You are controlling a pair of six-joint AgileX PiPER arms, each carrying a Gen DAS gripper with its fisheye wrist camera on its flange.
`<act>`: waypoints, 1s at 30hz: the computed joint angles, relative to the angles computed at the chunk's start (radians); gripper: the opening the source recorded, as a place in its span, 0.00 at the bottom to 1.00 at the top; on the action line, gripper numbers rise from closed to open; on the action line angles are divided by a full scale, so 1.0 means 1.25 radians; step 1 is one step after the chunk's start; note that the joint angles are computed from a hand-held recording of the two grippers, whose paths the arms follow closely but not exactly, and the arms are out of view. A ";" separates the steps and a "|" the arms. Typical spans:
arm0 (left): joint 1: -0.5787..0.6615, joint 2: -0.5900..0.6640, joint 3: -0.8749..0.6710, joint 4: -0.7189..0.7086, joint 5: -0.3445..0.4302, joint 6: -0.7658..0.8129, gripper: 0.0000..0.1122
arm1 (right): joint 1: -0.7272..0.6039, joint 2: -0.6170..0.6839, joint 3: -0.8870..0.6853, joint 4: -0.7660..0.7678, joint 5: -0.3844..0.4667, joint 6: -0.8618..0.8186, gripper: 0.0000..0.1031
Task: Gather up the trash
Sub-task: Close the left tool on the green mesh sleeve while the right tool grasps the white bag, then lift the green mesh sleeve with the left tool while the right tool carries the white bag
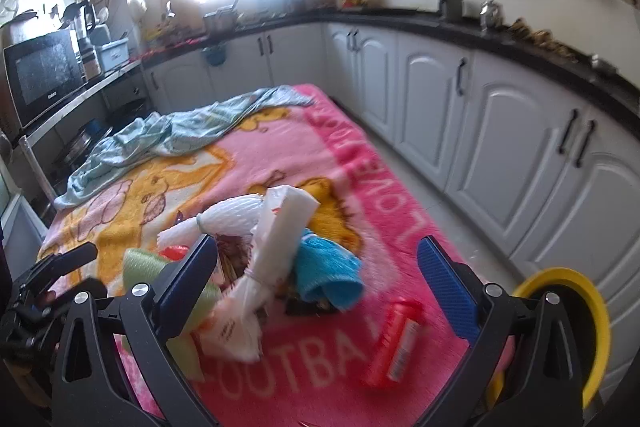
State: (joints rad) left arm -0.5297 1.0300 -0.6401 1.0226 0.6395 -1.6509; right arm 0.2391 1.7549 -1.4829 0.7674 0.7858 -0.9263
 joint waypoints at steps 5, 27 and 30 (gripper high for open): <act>0.123 0.027 -0.010 -0.130 -0.151 0.181 0.76 | 0.023 0.152 -0.193 -0.035 0.127 0.117 0.94; 0.208 0.095 -0.048 -0.444 -0.251 0.535 0.27 | 0.065 0.349 -0.440 -0.061 0.281 0.260 0.29; 0.202 0.085 -0.043 -0.440 -0.256 0.531 0.23 | 0.054 0.325 -0.408 -0.039 0.276 0.245 0.28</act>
State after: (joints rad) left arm -0.2772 1.1362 -0.6937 0.4721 0.3191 -0.9877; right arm 0.3068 2.1605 -1.9924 0.7185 1.1312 -0.6206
